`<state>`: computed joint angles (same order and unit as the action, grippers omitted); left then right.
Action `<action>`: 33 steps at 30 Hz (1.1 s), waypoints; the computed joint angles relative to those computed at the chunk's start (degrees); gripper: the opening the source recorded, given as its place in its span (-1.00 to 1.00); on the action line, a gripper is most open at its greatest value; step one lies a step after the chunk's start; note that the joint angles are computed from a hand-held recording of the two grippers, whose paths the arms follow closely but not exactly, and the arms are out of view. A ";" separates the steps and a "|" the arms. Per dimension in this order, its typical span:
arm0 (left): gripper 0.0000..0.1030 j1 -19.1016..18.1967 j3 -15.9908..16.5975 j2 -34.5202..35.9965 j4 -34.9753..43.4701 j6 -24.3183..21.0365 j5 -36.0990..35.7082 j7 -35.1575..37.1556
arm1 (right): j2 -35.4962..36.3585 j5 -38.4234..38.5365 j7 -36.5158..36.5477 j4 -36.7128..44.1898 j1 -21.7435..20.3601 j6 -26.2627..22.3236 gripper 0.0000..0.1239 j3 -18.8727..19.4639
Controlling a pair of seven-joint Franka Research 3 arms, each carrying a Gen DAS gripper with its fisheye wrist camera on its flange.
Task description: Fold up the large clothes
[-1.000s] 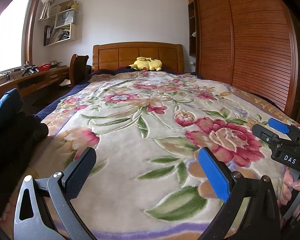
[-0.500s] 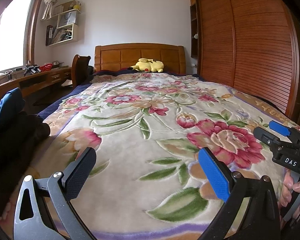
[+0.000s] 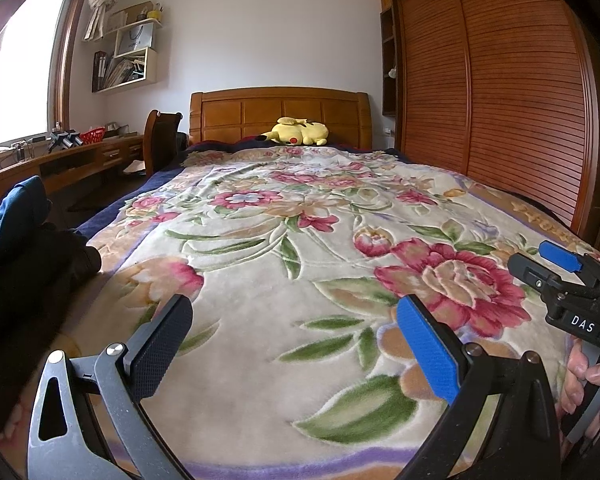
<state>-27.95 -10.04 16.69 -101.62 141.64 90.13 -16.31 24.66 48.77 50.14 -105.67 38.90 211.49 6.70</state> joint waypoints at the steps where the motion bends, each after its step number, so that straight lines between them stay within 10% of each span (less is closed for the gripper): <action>1: 0.99 0.00 0.01 0.02 0.07 -0.06 -0.11 0.21 | 0.00 -0.01 0.02 -0.02 0.00 0.00 0.41 0.01; 33: 0.99 0.04 -0.08 -0.18 -0.31 -0.09 0.24 -0.26 | -0.36 -2.34 1.74 -0.90 -0.70 0.17 0.41 0.04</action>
